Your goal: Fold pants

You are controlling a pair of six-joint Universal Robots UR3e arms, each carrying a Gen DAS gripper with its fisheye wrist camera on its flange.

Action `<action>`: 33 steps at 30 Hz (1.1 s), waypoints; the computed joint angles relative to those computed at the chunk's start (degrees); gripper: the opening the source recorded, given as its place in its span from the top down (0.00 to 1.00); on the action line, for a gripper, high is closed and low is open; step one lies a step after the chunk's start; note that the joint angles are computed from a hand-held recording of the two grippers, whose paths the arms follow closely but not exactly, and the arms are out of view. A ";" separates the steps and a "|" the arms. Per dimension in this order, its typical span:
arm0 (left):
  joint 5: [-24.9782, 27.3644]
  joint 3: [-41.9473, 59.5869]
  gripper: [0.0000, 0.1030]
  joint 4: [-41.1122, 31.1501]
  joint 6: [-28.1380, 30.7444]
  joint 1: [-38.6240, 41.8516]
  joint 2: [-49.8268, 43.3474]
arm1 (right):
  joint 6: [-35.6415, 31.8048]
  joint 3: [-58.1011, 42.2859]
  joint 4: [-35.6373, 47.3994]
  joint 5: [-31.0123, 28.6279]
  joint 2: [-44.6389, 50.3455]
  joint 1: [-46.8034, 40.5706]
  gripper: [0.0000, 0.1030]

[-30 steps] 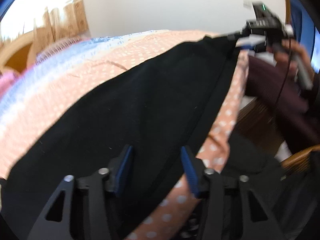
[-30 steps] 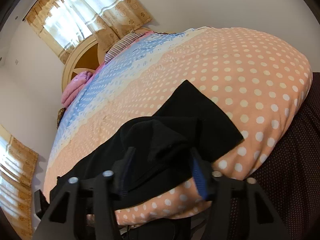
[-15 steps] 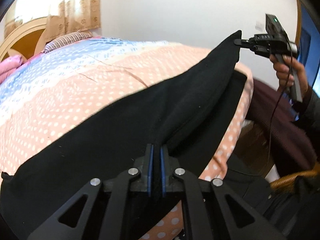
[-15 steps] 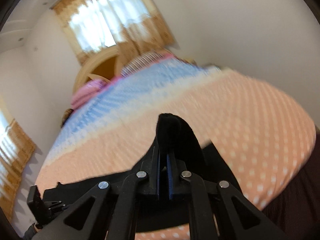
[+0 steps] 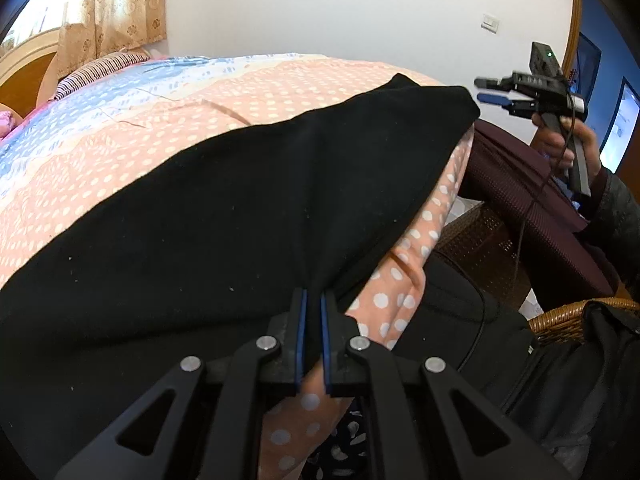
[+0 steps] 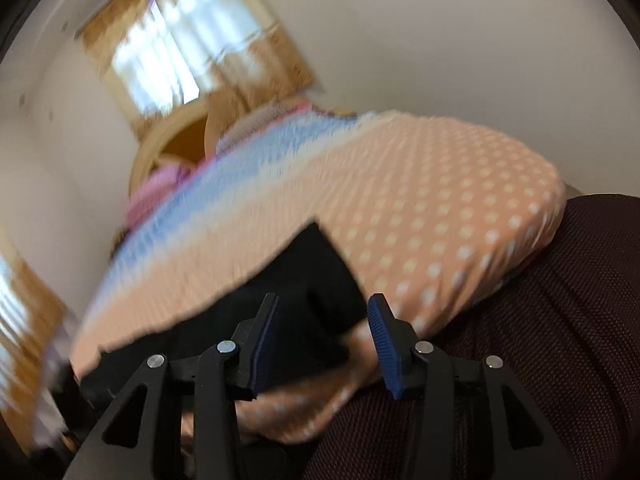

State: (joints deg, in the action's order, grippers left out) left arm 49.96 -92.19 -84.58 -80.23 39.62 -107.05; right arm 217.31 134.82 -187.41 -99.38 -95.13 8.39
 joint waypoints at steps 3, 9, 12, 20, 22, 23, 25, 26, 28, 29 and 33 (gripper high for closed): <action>-0.07 -0.74 0.93 1.94 -1.20 -0.61 0.01 | -1.09 -3.64 3.67 3.84 -0.28 -3.60 0.54; 0.00 1.95 0.93 -1.66 -0.85 0.43 -1.75 | -4.30 -17.22 21.93 16.55 8.07 -7.58 0.56; 0.07 4.13 0.93 -3.52 -0.33 0.73 -2.94 | -6.06 -21.71 26.79 11.83 10.83 -3.80 0.84; -1.11 3.58 0.93 -4.14 -0.08 1.18 -1.67 | -10.82 -28.15 22.06 -4.37 10.94 4.61 0.95; -1.19 2.96 0.93 -3.39 -0.47 0.92 -1.57 | -12.09 -27.95 20.31 -5.10 11.09 4.66 0.94; -1.12 2.28 0.93 -2.49 -0.76 0.85 -1.47 | -12.89 -28.34 20.81 -6.13 12.02 4.69 0.94; -1.02 1.72 0.93 -1.42 -1.39 0.49 -1.83 | -12.38 -28.23 23.69 -7.79 13.87 4.30 0.85; -1.06 1.82 0.93 -1.68 -1.29 0.51 -1.90 | -11.63 -28.23 24.70 -8.58 14.91 4.27 0.66; -0.86 2.41 0.93 -2.91 -0.51 0.76 -2.01 | -8.94 -25.73 25.49 -12.40 15.27 4.20 0.57; -0.66 2.80 0.93 -3.54 -0.12 0.84 -2.04 | -8.47 -23.08 23.48 -11.87 14.07 3.52 0.57; 0.21 3.79 0.93 -3.87 0.76 0.39 -2.36 | -7.33 -13.73 14.64 1.25 6.59 -3.66 0.57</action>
State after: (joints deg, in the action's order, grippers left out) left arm 50.17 -88.40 -88.45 -79.47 40.00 -109.41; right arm 209.98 121.09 -172.77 -98.13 -88.54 4.72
